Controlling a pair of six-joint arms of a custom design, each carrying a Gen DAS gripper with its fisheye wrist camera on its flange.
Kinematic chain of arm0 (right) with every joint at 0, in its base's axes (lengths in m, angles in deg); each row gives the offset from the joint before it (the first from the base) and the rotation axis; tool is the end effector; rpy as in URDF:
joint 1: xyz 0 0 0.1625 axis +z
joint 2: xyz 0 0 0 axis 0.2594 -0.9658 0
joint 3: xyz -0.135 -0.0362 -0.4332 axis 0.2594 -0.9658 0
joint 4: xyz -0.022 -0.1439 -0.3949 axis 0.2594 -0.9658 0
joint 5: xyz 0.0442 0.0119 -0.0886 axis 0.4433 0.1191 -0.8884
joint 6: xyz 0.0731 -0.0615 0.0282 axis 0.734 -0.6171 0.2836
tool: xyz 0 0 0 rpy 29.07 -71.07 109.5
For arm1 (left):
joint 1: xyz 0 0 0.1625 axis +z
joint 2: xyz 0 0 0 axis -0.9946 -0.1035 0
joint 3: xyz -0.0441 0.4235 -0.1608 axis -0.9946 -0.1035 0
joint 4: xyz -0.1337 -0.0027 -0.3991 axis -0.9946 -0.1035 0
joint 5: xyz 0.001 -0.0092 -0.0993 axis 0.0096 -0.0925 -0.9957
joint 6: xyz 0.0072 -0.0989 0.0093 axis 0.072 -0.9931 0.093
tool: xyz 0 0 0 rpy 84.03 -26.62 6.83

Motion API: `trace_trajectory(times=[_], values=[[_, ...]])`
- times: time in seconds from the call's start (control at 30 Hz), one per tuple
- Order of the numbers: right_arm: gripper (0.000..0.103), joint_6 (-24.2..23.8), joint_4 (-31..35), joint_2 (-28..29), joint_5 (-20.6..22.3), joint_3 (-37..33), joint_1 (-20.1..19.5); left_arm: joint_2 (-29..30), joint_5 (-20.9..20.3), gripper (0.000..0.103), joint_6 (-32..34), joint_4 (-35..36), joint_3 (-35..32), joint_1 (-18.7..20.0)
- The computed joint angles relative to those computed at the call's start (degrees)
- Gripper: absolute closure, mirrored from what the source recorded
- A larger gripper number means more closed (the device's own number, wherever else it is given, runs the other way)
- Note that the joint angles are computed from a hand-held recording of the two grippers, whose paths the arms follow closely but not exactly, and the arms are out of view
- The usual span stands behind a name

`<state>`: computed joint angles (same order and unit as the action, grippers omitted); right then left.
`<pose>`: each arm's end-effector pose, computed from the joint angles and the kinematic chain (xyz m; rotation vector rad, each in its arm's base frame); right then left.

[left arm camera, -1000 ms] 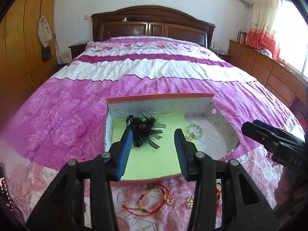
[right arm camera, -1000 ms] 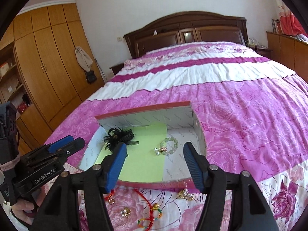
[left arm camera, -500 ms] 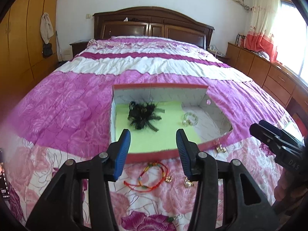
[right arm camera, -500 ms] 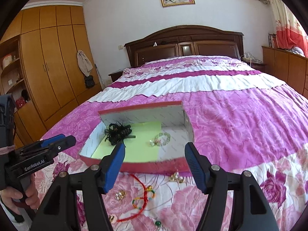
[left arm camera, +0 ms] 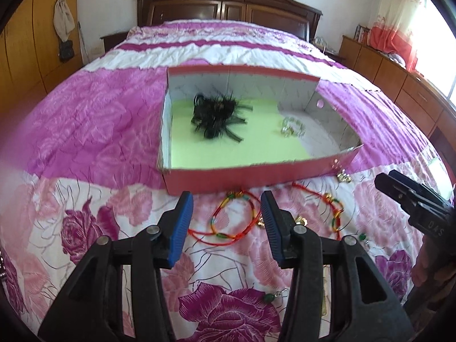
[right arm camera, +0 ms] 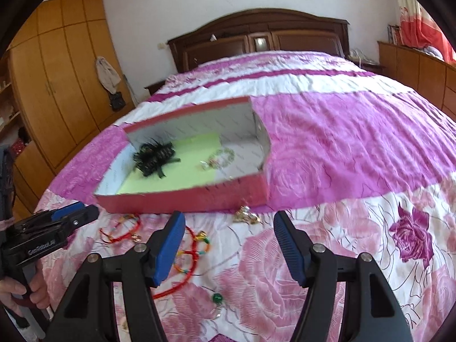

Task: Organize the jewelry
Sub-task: 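Grasp a red string bracelet with the left tool while the right tool grasps a gold pearl earring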

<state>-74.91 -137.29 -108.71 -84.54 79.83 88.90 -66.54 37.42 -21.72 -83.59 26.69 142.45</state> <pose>0.2544 -0.6955 0.1363 0.3159 -2.3605 1.0561 -0.2027 -0.7037 0.1687 0.5639 2.4155 -0.8051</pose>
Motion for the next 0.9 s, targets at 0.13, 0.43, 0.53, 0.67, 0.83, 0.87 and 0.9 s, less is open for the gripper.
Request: trace_trajectory(times=[0.13, 0.43, 0.53, 0.67, 0.83, 0.87, 0.9], values=[[0.036, 1.8, 2.8, 0.3, -0.6, -0.9, -0.7, 0.6, 0.3, 0.062, -2.9, 2.9, -1.0, 1.0], [0.036, 5.6, 9.1, 1.5, -1.5, -3.6, -1.8, 2.2, 0.6, 0.063, -4.0, 6.4, -2.6, 2.2], [0.036, 5.9, 9.9, 2.1, -1.6, -4.7, -2.2, 3.1, 1.4, 0.064, -2.8, 6.1, -3.0, 2.2], [0.036, 6.5, 10.9, 2.9, -1.2, -6.1, -2.7, 3.6, 2.4, 0.075, -2.1, 6.1, -3.2, 2.3], [0.04, 7.0, 12.5, 4.1, -1.4, -8.2, -3.1, 3.7, 2.8, 0.088, -1.3, 5.3, -3.0, 2.5], [0.042, 6.8, 12.7, 4.2, -1.6, -8.5, -3.1, 3.8, 2.8, 0.089, -1.2, 5.1, -3.0, 2.5], [0.045, 6.7, 13.1, 4.5, -2.0, -8.9, -3.2, 3.8, 2.8, 0.091, -1.2, 5.0, -2.9, 2.6]])
